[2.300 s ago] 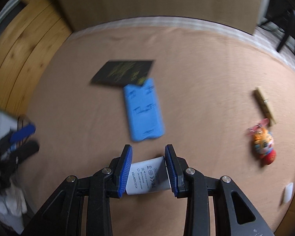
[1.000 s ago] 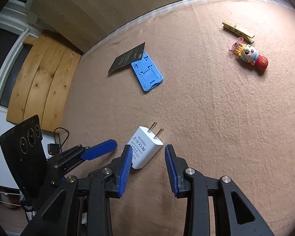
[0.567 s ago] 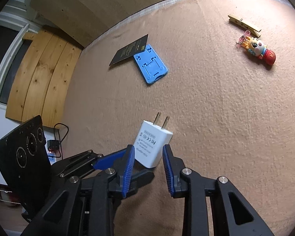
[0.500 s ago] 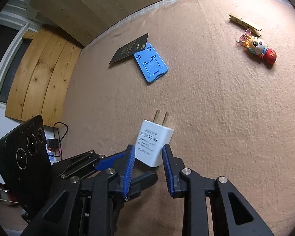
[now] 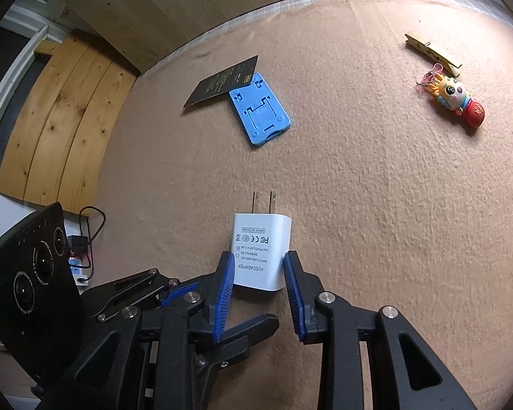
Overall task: Organize objects
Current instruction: 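Lift the white charger with the right gripper and turn it upright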
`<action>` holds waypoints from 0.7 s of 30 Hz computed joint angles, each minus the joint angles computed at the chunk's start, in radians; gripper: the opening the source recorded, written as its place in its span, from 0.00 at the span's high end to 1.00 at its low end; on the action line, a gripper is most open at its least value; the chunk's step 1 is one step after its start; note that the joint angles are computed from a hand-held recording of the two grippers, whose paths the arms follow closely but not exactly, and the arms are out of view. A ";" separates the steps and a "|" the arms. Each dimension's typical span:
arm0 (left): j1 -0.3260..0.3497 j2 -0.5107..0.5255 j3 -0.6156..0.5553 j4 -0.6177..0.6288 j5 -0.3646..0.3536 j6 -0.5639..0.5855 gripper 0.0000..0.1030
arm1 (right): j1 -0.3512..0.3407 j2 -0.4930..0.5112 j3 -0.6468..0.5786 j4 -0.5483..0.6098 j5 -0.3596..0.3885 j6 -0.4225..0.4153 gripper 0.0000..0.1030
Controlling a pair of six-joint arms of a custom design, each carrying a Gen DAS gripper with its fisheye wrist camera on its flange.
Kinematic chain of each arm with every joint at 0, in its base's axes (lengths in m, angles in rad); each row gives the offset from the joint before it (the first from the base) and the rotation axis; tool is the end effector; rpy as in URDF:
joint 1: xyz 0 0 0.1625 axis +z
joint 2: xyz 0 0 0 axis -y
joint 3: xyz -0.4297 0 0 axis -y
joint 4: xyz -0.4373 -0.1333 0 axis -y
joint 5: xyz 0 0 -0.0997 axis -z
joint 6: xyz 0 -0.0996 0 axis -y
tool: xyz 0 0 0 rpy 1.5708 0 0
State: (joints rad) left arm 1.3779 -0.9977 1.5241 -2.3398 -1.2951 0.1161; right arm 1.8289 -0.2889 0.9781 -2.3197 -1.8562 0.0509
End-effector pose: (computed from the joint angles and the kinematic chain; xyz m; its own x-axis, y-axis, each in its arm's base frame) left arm 0.0173 -0.7481 0.2348 -0.9289 0.2298 -0.2903 0.2957 0.9324 -0.2080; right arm 0.3199 -0.7994 -0.0826 -0.9438 -0.1793 0.2776 -0.2070 0.9755 -0.0739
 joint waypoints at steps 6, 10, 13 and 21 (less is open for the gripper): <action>-0.002 0.002 0.002 -0.009 0.012 -0.002 0.55 | 0.007 0.012 -0.015 0.007 -0.019 -0.008 0.72; -0.006 0.000 0.007 -0.021 0.024 -0.009 0.55 | 0.012 0.016 -0.017 -0.002 -0.032 -0.017 0.72; -0.007 -0.001 0.010 -0.030 0.041 -0.009 0.55 | 0.010 0.003 0.005 -0.029 -0.018 -0.011 0.72; -0.008 0.004 0.004 -0.030 0.058 -0.015 0.61 | 0.015 0.007 -0.001 -0.017 -0.024 -0.010 0.76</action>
